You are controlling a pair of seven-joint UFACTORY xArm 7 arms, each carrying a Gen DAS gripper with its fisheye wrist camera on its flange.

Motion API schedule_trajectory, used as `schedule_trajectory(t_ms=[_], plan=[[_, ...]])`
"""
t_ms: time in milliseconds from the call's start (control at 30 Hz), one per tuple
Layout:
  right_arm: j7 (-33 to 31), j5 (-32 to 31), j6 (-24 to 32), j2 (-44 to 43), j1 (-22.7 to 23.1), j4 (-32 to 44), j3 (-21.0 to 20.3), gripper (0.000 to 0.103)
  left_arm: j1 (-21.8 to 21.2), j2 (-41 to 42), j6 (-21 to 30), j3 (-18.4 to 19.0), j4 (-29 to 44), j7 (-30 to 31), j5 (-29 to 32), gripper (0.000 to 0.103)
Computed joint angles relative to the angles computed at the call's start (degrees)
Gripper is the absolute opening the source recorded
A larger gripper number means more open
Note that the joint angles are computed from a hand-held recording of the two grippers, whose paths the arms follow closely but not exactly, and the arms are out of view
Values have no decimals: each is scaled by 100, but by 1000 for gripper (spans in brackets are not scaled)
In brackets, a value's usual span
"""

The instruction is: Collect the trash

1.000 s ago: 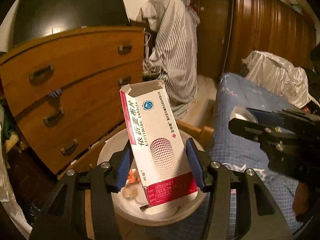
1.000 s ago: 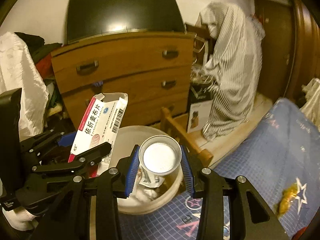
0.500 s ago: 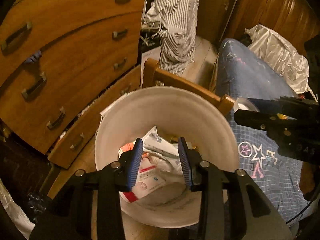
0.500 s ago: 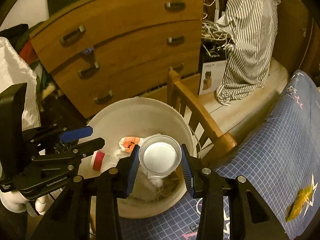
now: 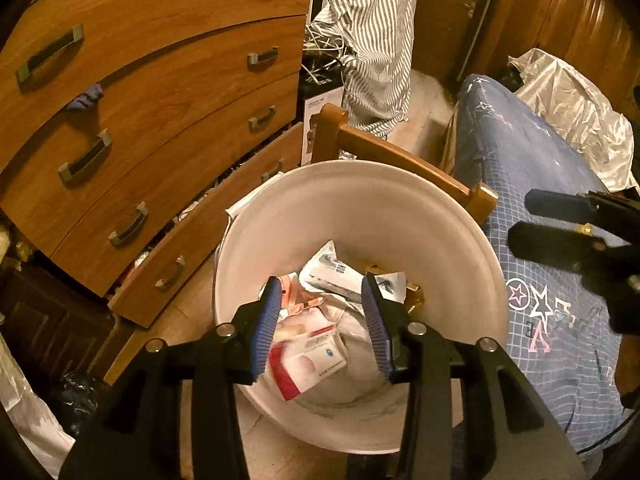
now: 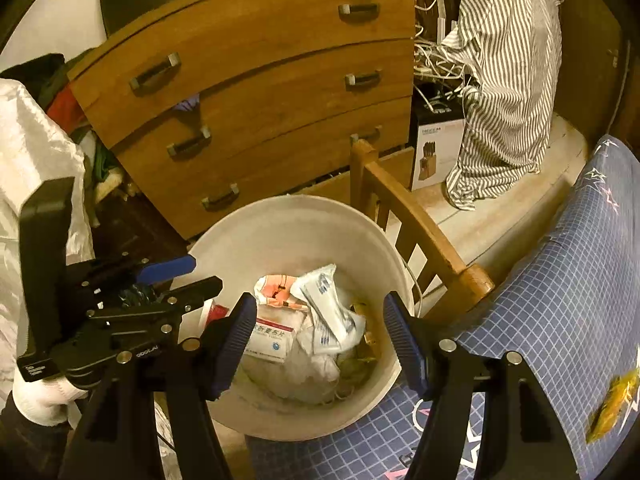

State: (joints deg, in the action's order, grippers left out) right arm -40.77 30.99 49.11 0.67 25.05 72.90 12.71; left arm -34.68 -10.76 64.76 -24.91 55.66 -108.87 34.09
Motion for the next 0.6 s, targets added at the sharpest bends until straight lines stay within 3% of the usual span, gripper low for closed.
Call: schedule_trajectory(t_ms=[100, 167, 367, 467, 600], plan=[[-309, 403, -162, -284, -56, -306, -71, 67, -65, 46, 300, -134, 122, -213, 157, 55], [-560, 667, -371, -540, -52, -592, -128, 74, -161, 112, 673, -292, 289, -516, 367, 62], [-1812, 1894, -820, -1758, 126, -1807, -612, 81, -876, 849, 2712, -769, 1358, -1558, 1186, 95], [-2244, 2256, -767, -2387, 221, -2337, -937, 84, -1333, 1306, 3582, -840, 1911, -2024, 1480, 97], [-2542, 2397, -576, -3167, 230, -2918, -1318, 88, -1898, 1690, 4024, -772, 2323, -2525, 1818, 97]])
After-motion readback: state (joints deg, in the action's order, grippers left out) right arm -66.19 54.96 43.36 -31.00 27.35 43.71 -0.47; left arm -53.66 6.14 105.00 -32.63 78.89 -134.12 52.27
